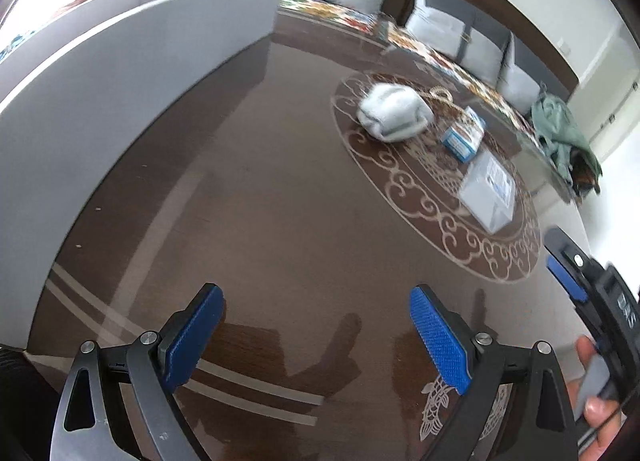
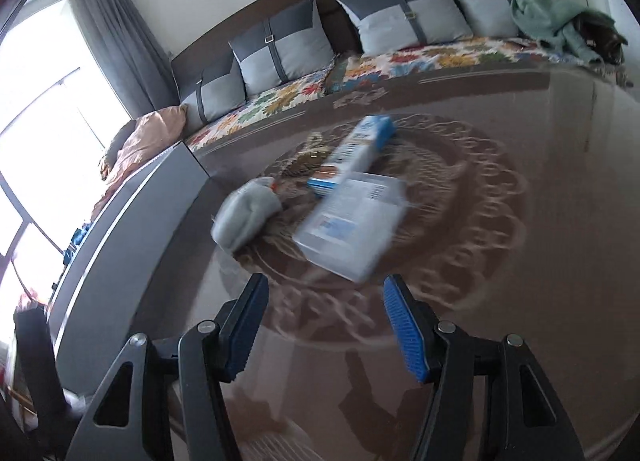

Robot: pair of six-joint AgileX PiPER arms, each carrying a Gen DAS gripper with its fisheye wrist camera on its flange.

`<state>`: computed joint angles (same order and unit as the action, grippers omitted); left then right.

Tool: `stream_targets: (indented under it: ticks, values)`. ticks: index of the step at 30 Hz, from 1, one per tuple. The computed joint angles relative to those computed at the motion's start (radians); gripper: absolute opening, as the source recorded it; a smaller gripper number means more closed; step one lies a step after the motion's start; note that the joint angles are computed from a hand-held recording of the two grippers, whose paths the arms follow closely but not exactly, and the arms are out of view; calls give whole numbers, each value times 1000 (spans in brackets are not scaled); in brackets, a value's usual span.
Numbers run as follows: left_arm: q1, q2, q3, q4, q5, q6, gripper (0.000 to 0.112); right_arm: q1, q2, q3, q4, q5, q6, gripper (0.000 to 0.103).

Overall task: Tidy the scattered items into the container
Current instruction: 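Withdraw both open tools from the box back over the table, then close the left tool on the white knit glove on the table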

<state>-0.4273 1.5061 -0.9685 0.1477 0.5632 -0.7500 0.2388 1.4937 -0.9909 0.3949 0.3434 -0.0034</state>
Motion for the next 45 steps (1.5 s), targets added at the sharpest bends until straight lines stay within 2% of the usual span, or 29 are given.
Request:
stream_targets:
  ticks: [6,13,20,24,30,33,34,35,36,37,40,43,45]
  values:
    - [-66,53,-70,31,51,41,95,-70,-54,79,80,64,-110,61]
    - [8,177,-277,-16,129,245,95,-93,-82,151,144,77,-178,61]
    - [92,404,-612,-90,243,516,95,-94,-44,108,141,89,-186,61]
    - [109,526,-804,-89,315,610,95,-145,29,20,257,147,-223,61]
    - [101,710,-1109,-110,434,727,95,-131,59,-40,151,167,-114,61]
    - [94,782,-1225,-95,485,723,95,-120,52,-41,102,170,-76,61]
    - [99,803,-1260,-100,503,715,91,-116,51,-46,81,170,-60,61]
    - [103,824,-1296,-106,521,707,81,-111,51,-54,53,170,-36,61]
    - [113,840,-1324,-118,543,692,58,-105,53,-66,18,170,-5,61]
    - [120,837,-1319,-122,542,674,49,-103,59,-83,1,176,11,61]
    - [136,795,-1237,-131,493,638,40,-109,103,-154,20,208,14,61]
    - [157,715,-1101,-158,427,619,40,-96,179,-249,27,246,57,61]
    - [168,661,-1004,-176,377,607,40,-68,215,-290,-36,237,148,61]
